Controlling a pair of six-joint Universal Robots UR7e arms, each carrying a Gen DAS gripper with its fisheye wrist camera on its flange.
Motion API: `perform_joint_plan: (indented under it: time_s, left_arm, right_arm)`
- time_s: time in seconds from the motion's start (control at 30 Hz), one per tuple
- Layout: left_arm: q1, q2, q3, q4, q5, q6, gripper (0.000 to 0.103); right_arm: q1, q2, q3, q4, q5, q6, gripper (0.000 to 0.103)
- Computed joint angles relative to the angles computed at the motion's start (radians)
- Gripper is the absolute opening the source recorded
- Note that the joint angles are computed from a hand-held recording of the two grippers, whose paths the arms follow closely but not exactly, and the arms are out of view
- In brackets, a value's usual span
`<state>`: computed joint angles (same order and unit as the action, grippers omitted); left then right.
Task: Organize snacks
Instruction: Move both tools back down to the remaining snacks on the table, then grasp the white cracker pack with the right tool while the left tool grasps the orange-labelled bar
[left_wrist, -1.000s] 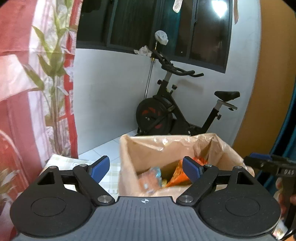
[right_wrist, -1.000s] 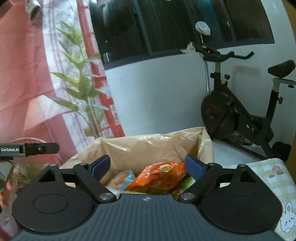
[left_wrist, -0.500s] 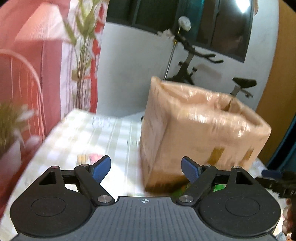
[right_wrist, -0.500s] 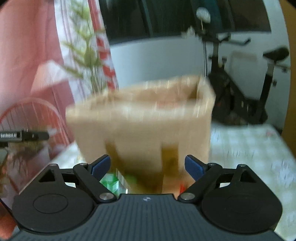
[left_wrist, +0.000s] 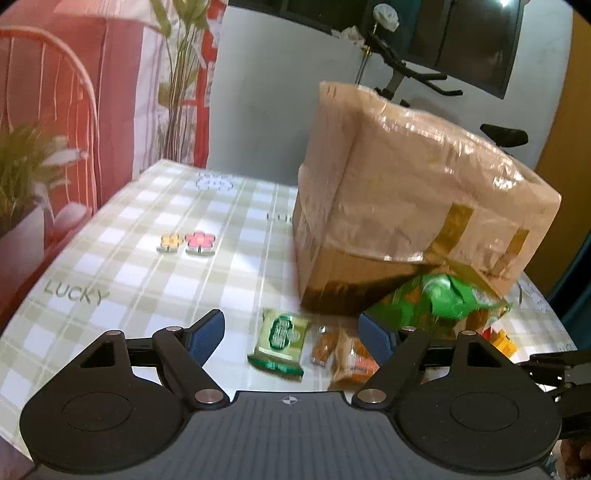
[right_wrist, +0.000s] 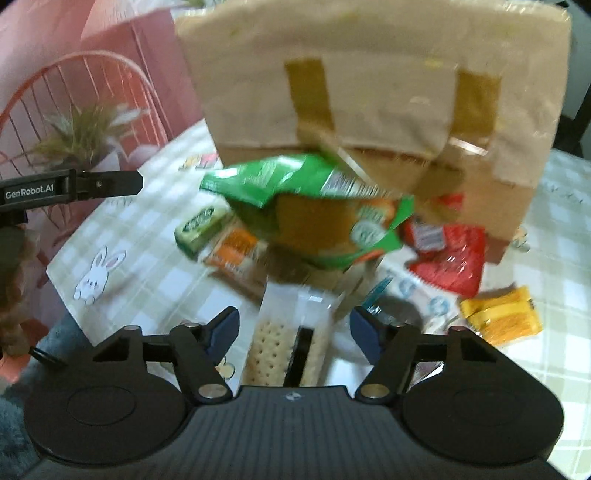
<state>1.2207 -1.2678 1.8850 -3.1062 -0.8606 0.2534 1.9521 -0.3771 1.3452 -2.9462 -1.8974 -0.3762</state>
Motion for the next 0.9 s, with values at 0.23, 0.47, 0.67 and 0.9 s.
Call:
perform_joint_plan:
  time_s: [0.23, 0.47, 0.67, 0.9]
  left_arm:
    - [0.013, 0.0, 0.008, 0.053, -0.01, -0.052, 0.081]
    - [0.027, 0.026, -0.016, 0.102, -0.04, -0.047, 0.074]
    - [0.041, 0.08, -0.071, 0.13, -0.1, 0.035, 0.063]
    - [0.074, 0.164, -0.189, 0.221, -0.226, 0.076, 0.06]
  right_arm:
    - [-0.004, 0.008, -0.017, 0.086, -0.011, -0.005, 0.065]
    - [-0.019, -0.002, -0.007, 0.111, 0.013, 0.015, 0.054]
    - [-0.024, -0.021, 0.041, -0.031, 0.033, -0.013, 0.054]
    - [-0.033, -0.033, 0.077, -0.14, 0.008, -0.002, 0.054]
